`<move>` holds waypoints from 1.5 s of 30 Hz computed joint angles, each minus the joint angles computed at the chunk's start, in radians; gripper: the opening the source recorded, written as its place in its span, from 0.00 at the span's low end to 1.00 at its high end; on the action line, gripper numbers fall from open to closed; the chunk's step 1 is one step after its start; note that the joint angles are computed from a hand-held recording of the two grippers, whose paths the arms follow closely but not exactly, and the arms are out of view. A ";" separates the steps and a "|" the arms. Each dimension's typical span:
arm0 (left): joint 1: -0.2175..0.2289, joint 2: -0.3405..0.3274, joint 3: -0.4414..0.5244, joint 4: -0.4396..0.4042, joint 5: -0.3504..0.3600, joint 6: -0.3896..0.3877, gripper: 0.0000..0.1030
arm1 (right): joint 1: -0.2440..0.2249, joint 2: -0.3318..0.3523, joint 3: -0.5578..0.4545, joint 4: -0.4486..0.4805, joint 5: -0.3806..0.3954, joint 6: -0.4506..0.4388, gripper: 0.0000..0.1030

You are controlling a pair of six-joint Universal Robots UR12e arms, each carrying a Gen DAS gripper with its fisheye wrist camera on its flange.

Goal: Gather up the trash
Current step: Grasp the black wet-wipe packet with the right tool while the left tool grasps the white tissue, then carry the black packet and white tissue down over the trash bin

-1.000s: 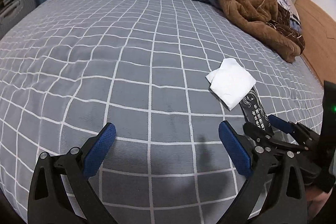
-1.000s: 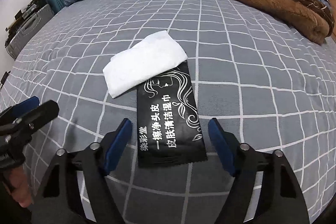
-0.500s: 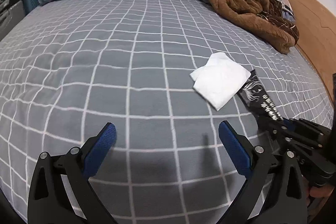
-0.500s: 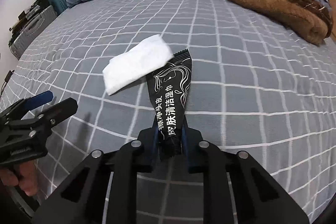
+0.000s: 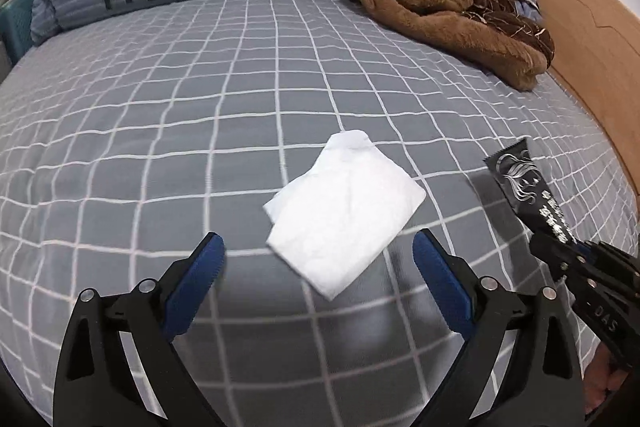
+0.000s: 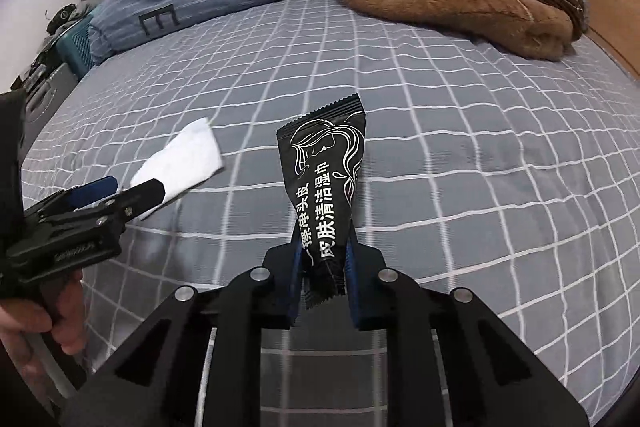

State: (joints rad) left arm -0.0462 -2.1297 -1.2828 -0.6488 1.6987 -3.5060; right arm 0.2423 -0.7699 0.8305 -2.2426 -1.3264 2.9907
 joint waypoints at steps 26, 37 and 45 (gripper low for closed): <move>-0.016 -0.031 0.059 -0.094 0.055 -0.064 0.10 | -0.007 0.001 -0.004 -0.018 0.010 -0.014 0.17; -0.022 0.001 0.052 -0.125 0.041 -0.075 0.10 | -0.002 -0.026 0.008 -0.034 -0.001 -0.024 0.17; -0.035 0.050 0.007 -0.111 0.043 -0.070 0.10 | 0.000 -0.071 0.056 -0.076 -0.001 -0.024 0.17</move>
State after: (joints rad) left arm -0.0809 -2.0795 -1.2756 -0.7600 1.7421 -3.5763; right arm 0.2423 -0.8405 0.8863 -2.3186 -1.3270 2.9671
